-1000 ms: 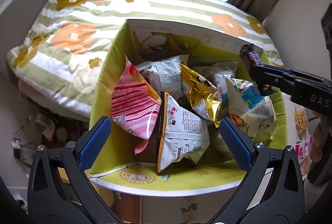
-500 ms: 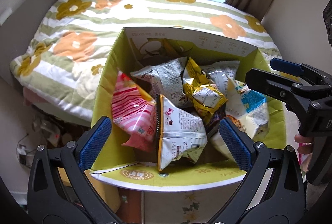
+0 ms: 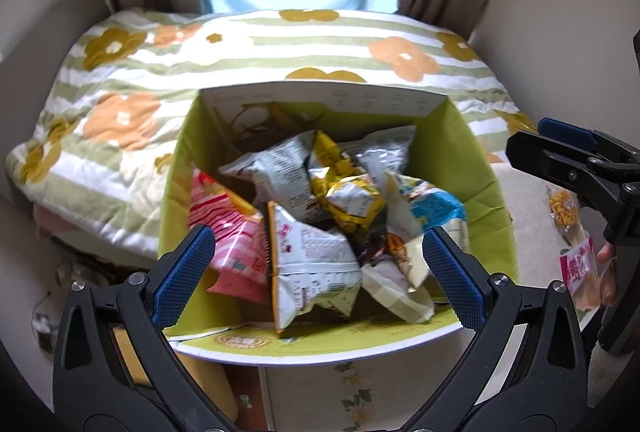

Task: Organize snacks
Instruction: 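Withdraw both tools from the box toward the waffle and pink packet, then grasp the wrapped waffle with left tool while right tool grasps pink strawberry bag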

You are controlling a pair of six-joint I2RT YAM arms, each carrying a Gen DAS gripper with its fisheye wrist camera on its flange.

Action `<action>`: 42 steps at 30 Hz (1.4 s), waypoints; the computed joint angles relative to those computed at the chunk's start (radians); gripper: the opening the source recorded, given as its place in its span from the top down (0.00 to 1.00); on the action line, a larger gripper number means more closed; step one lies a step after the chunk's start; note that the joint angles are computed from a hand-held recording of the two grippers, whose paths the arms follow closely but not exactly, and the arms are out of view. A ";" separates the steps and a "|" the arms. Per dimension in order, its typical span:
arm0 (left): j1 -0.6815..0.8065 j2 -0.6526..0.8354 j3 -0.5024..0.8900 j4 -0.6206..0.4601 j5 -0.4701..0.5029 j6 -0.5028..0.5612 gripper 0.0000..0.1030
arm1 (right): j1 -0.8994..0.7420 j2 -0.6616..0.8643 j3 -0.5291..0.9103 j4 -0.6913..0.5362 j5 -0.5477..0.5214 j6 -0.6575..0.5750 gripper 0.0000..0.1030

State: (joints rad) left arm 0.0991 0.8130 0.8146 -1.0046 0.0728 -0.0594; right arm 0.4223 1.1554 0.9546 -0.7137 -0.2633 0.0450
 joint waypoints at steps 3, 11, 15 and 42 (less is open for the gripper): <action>-0.061 0.007 0.010 0.008 -0.009 -0.018 0.00 | -0.034 -0.057 -0.013 -0.030 0.025 -0.006 0.03; -0.301 0.058 0.031 0.053 -0.069 -0.134 0.00 | -0.233 -0.185 -0.046 -0.148 0.013 -0.070 0.03; -0.449 0.109 0.059 0.079 -0.130 -0.231 0.00 | -0.428 -0.252 -0.071 -0.215 -0.041 -0.165 0.03; -1.116 1.233 0.902 0.231 -0.240 -0.533 0.00 | -1.707 0.335 -0.025 -0.291 -0.204 -1.007 0.03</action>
